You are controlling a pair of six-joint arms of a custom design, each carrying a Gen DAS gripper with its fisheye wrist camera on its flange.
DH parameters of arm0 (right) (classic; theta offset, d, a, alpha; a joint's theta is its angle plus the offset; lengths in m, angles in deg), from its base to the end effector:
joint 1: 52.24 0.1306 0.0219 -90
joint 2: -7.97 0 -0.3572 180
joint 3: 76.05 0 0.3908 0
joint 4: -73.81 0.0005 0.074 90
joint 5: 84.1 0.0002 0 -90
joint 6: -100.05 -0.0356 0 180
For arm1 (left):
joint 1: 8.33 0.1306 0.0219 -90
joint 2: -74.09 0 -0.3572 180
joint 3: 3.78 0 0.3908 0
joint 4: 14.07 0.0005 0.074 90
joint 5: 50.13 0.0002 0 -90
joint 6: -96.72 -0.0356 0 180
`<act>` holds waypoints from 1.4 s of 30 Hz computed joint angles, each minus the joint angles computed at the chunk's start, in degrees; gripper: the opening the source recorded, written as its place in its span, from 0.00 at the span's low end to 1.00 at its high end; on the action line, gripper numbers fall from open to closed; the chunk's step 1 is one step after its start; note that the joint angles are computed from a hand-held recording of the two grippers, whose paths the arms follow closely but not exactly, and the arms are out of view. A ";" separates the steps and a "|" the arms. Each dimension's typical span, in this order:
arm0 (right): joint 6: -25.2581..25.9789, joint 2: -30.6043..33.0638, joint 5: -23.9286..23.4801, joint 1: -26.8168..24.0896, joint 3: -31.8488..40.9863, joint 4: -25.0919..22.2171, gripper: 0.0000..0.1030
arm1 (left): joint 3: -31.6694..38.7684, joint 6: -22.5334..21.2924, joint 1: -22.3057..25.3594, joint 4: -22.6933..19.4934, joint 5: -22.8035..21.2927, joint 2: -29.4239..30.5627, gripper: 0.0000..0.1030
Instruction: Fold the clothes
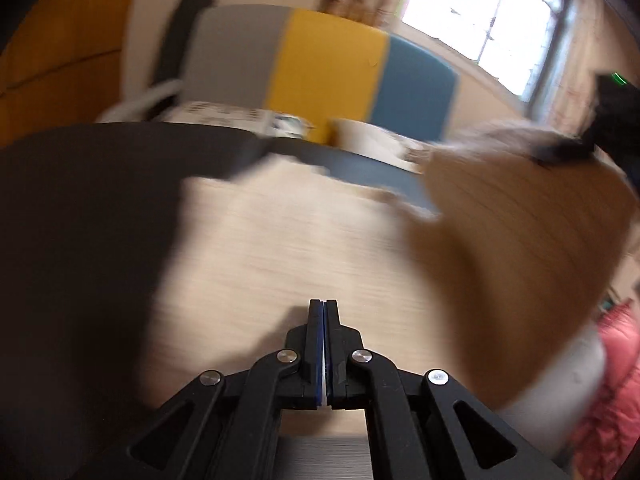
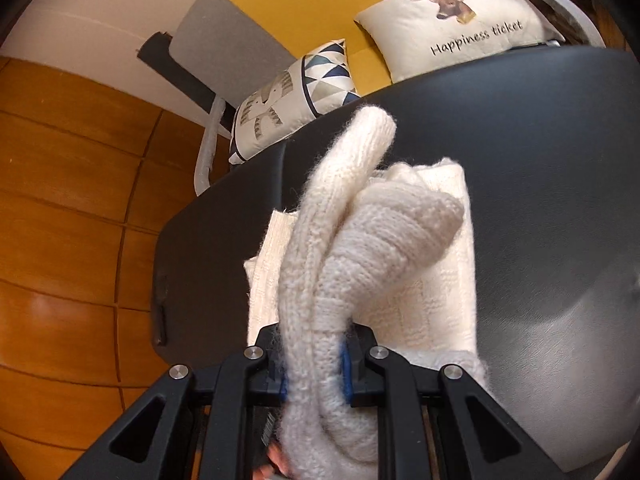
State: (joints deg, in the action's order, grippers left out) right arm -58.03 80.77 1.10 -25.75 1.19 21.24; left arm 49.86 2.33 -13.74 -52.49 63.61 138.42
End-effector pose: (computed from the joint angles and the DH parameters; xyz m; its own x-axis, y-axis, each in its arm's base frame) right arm 0.3379 0.1712 0.4204 -0.7075 0.6803 -0.1914 0.4337 0.6318 0.6425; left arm 0.3180 -0.0450 0.2993 -0.7237 0.1389 -0.6760 0.4053 0.8784 -0.2533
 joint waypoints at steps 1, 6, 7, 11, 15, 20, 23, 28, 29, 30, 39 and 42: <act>-1.03 0.22 0.18 0.19 0.05 0.40 0.17 | 1.02 -1.46 1.94 -0.75 0.64 2.14 0.01; -3.90 4.30 2.53 2.42 3.65 1.25 0.17 | 2.26 -2.83 6.36 -2.41 7.69 7.68 0.01; -3.97 5.81 2.75 3.01 4.95 1.30 0.17 | 1.56 -3.02 5.91 -1.43 7.16 7.05 0.01; -3.22 13.15 2.74 5.62 10.75 2.61 0.17 | -0.50 -3.16 6.14 1.44 8.44 6.17 0.01; -0.88 21.94 3.73 7.99 18.07 1.77 0.17 | 0.08 -1.87 8.25 0.29 13.16 7.37 0.01; -0.05 32.17 8.18 10.15 25.93 -3.16 0.17 | 0.65 -1.72 10.49 -1.26 18.24 8.84 0.01; -0.84 36.19 11.29 11.60 29.68 -6.80 0.22 | 0.95 -1.06 12.11 -1.88 22.20 10.26 0.01; 2.24 39.46 11.85 12.80 33.62 -10.04 0.32 | 1.67 0.50 14.50 -2.99 28.28 12.98 0.01; 3.49 39.94 11.73 13.05 34.50 -10.85 0.32 | 1.49 0.43 14.41 -2.72 28.08 12.71 0.01; 4.82 40.42 11.60 13.30 35.42 -11.69 0.32 | 1.30 0.37 14.29 -2.43 27.87 12.43 0.01; 11.78 24.12 13.90 16.25 16.88 5.93 0.32 | 0.15 1.10 13.78 -0.98 27.41 11.06 0.01; 12.62 18.24 22.72 17.86 10.91 5.90 0.29 | 0.05 1.76 14.08 -1.22 27.83 10.94 0.01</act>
